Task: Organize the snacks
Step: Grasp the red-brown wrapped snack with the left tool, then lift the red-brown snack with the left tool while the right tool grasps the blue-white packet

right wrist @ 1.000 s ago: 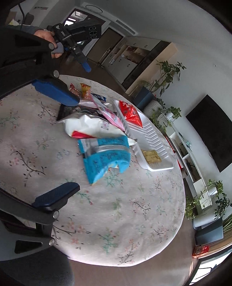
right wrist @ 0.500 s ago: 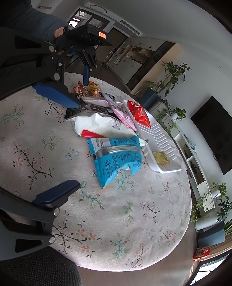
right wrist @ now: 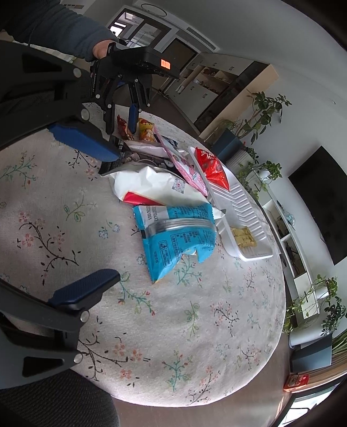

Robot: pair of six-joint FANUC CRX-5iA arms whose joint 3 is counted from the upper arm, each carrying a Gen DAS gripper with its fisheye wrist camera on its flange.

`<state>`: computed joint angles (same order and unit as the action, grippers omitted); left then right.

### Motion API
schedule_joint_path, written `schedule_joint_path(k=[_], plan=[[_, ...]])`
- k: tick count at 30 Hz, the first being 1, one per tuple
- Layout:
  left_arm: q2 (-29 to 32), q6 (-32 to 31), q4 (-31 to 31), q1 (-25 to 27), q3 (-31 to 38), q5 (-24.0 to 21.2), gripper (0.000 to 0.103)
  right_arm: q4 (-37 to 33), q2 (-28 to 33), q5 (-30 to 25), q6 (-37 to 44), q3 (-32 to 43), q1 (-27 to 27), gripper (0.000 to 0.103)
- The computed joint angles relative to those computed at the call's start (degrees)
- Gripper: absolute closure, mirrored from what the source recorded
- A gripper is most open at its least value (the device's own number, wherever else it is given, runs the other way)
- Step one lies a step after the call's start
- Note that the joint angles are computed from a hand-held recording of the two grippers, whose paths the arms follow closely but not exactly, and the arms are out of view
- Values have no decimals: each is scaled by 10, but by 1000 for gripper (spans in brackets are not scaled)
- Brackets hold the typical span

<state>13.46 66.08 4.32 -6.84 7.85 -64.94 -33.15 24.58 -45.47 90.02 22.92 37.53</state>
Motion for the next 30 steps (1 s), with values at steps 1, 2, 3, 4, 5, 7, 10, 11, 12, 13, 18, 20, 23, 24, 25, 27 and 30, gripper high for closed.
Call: schedule_joint_path(k=[1, 2, 3, 4, 5, 7, 10, 11, 12, 13, 18, 20, 23, 24, 25, 27, 30], plan=[[1, 11, -8, -2, 6, -3, 64, 1, 0, 0, -2, 1, 1, 17], [2, 24, -20, -10, 11, -3, 64, 2, 0, -1, -1, 1, 1, 17], [1, 36, -29, -21, 13, -1, 64, 2, 1, -1, -1, 2, 1, 17], [2, 37, -29, -22, 13, 2, 64, 3, 1, 0, -2, 2, 2, 17], [6, 41, -33, -25, 19, 1, 64, 5, 1, 0, -3, 2, 2, 17], [9, 45, -28, -24, 20, 7, 62, 4, 1, 0, -2, 1, 2, 17], [8, 74, -58, -35, 27, 14, 81, 5, 2, 0, -3, 2, 3, 17], [10, 90, -80, -43, 34, 12, 82, 4, 1, 0, -3, 2, 2, 18], [10, 103, -92, -48, 38, 10, 83, 4, 1, 0, -4, 1, 2, 18], [10, 114, -102, -52, 40, 10, 83, 3, 1, 0, -4, 1, 3, 18], [5, 159, -86, -46, 34, 16, 87, -8, 8, -16, 2, 12, 0, 23], [-4, 166, -64, -40, 21, 26, 88, -14, 10, -25, 6, 19, -2, 26], [-23, 178, -23, -34, -9, 45, 89, -12, 7, -28, 13, 23, -1, 27], [-29, 186, -13, -34, -20, 53, 89, -10, 5, -25, 16, 22, 0, 27], [-35, 193, -2, -33, -30, 60, 89, -8, 3, -22, 18, 24, 1, 27], [-48, 212, 16, -32, -53, 80, 89, 0, 2, -19, 17, 27, 4, 27], [-76, 239, 56, -25, -100, 127, 89, 21, 6, -22, 12, 44, 11, 27]])
